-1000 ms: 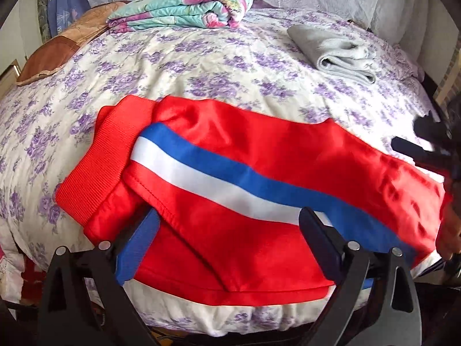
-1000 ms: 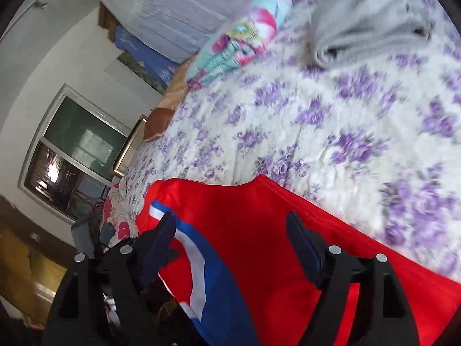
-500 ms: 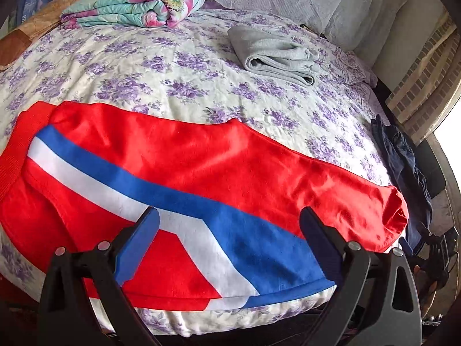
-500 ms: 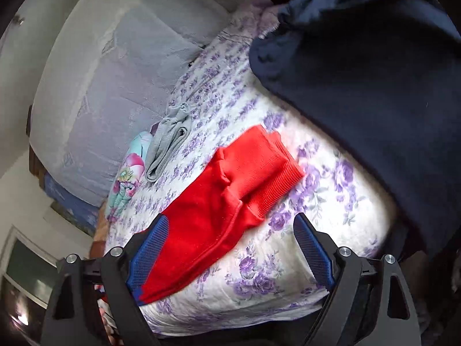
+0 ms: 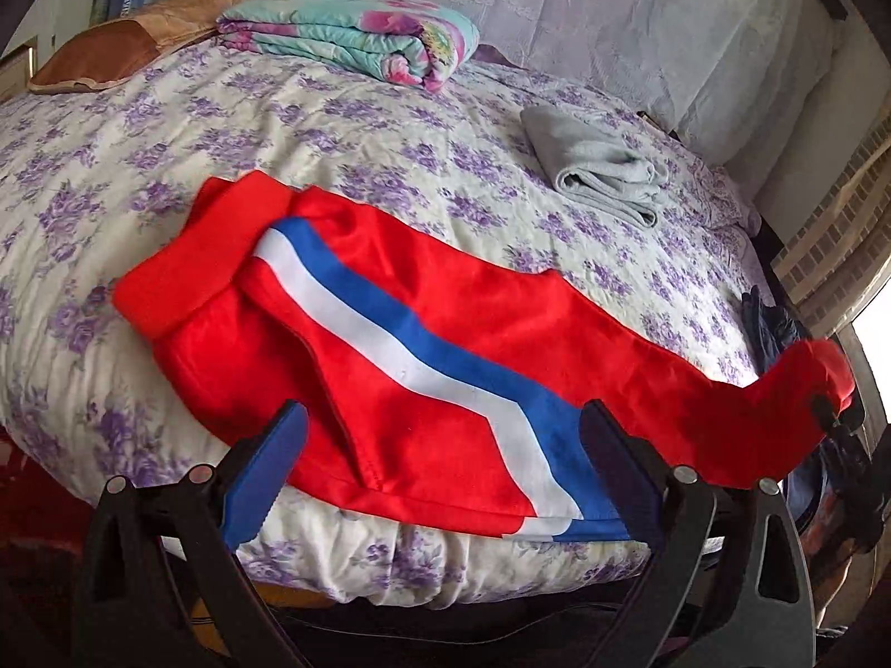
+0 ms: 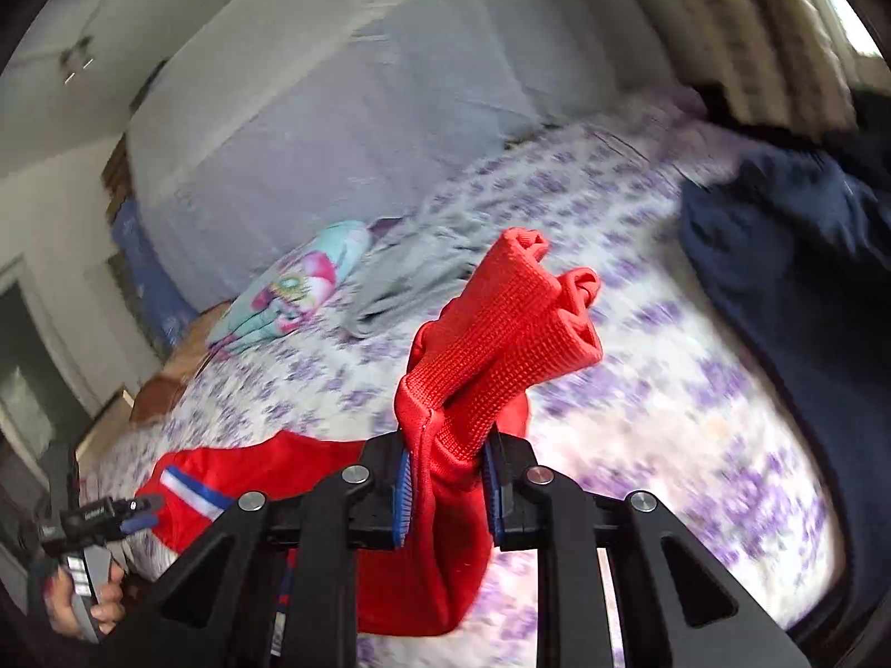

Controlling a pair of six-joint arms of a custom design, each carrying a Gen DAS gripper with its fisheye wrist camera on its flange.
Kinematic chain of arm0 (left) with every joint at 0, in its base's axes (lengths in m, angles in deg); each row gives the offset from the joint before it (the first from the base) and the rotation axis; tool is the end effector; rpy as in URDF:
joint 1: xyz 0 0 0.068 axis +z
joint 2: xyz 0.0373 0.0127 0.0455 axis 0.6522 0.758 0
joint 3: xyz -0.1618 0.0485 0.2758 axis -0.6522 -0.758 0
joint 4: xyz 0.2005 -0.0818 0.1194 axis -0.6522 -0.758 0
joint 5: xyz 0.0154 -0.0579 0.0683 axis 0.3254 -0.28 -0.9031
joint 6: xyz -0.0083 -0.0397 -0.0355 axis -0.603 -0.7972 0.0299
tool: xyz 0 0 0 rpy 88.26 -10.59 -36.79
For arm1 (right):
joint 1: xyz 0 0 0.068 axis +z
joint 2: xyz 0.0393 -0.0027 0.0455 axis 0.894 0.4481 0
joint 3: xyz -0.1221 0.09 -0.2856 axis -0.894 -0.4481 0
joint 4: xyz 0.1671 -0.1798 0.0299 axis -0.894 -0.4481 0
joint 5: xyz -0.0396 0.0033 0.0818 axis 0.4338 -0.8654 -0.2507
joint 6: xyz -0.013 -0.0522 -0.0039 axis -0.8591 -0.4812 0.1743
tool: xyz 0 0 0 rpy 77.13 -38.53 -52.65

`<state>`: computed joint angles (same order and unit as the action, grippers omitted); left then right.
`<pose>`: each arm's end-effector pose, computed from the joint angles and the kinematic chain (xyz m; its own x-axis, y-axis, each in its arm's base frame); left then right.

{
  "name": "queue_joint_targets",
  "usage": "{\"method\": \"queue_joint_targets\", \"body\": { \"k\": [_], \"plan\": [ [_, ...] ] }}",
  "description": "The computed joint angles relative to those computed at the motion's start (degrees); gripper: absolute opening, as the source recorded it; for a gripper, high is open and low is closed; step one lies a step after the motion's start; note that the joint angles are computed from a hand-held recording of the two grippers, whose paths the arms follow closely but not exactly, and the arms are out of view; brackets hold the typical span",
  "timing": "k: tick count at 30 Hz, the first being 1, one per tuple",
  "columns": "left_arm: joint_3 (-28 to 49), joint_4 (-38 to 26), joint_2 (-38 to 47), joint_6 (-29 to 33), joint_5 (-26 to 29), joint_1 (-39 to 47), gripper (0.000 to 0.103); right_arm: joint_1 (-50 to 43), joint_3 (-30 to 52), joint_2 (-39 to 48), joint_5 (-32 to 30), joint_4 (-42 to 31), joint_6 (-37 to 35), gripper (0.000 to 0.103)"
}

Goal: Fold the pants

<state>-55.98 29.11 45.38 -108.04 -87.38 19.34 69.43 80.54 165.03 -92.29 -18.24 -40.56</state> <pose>0.2420 -0.0937 0.1123 -0.7598 -0.2845 -0.5846 -0.0747 0.9314 -0.3562 0.2238 0.0316 0.1429 -0.5117 0.1737 -0.8414 -0.1828 0.9349 0.3042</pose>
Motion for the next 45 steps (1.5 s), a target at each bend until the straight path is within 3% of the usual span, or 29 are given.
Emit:
{"method": "queue_joint_targets", "body": {
  "k": [2, 5, 7, 8, 10, 11, 15, 18, 21, 23, 25, 27, 28, 31, 36, 40, 41, 42, 45],
  "plan": [
    [-2.5, 2.1, -1.5, -0.4, 0.1, 1.3, 0.095, 12.1, 8.2, 0.1, 7.2, -10.3, -3.3, 0.021],
    [-5.7, 5.5, -1.8, -1.1, 0.8, 3.6, 0.095, 24.2, 19.8, 10.1, 12.2, -20.2, -6.1, 0.027],
    [-7.2, 7.4, -1.1, -1.6, 2.0, 5.0, 0.095, 29.4, 27.1, 18.2, 13.9, -28.4, -9.4, 0.059],
    [-7.9, 8.4, -0.6, -1.5, 2.8, 5.7, 0.095, 31.4, 28.6, 21.4, 15.2, -29.5, -10.6, 0.064],
    [-9.2, 9.9, -0.3, -1.0, 3.5, 6.7, 0.095, 34.6, 23.7, 21.6, 19.8, -21.4, -12.1, 0.067],
    [-9.5, 10.2, -0.4, -0.5, 3.3, 7.0, 0.095, 34.5, 20.7, 19.8, 18.1, -17.9, -12.5, 0.068],
    [-9.2, 10.2, 0.2, 0.8, 3.6, 8.2, 0.095, 30.2, 12.7, 9.2, 9.3, -13.2, -12.3, 0.07],
    [-8.1, 10.4, 1.8, 0.7, 3.5, 7.7, 0.095, 28.7, 16.4, 6.6, 9.3, -21.4, -14.2, 0.07],
    [-7.9, 11.6, 3.4, -0.2, 4.1, 7.0, 0.095, 29.7, 23.5, 10.9, 9.8, -28.8, -16.1, 0.07],
    [-7.9, 11.5, 3.8, -0.4, 3.2, 6.3, 0.095, 31.2, 28.5, 15.5, 11.4, -33.8, -16.9, 0.06],
    [-8.4, 11.7, 3.9, -0.3, 3.5, 6.8, 0.095, 32.0, 30.2, 18.0, 13.6, -34.4, -16.6, 0.036],
    [-9.3, 12.7, 4.1, -0.1, 4.1, 8.1, 0.095, 30.7, 28.6, 16.8, 11.0, -32.3, -15.5, 0.029],
    [-9.8, 13.5, 4.2, 0.0, 4.4, 8.8, 0.095, 29.7, 28.0, 15.9, 9.2, -32.1, -15.2, 0.017],
    [-10.3, 14.4, 5.0, 0.4, 5.6, 10.6, 0.095, 27.2, 27.2, 13.4, 5.9, -32.7, -14.3, 0.017],
    [-11.6, 16.9, 5.4, -0.3, 6.1, 11.6, 0.095, 30.3, 28.6, 11.9, 7.0, -33.1, -14.7, 0.017],
    [-12.6, 18.3, 5.3, -1.7, 6.1, 13.0, 0.095, 33.8, 33.5, 18.6, 11.7, -37.6, -14.5, 0.02],
    [-12.5, 18.4, 5.6, -2.0, 6.6, 13.6, 0.095, 33.8, 32.1, 19.2, 11.8, -34.5, -14.5, 0.02],
    [-12.6, 18.6, 6.0, -2.2, 7.3, 14.3, 0.095, 33.8, 30.3, 18.6, 11.8, -32.0, -14.6, 0.025],
    [-12.9, 19.3, 7.1, -2.5, 7.7, 15.2, 0.095, 33.8, 24.5, 14.1, 12.8, -26.3, -14.6, 0.059]
  ]
}}
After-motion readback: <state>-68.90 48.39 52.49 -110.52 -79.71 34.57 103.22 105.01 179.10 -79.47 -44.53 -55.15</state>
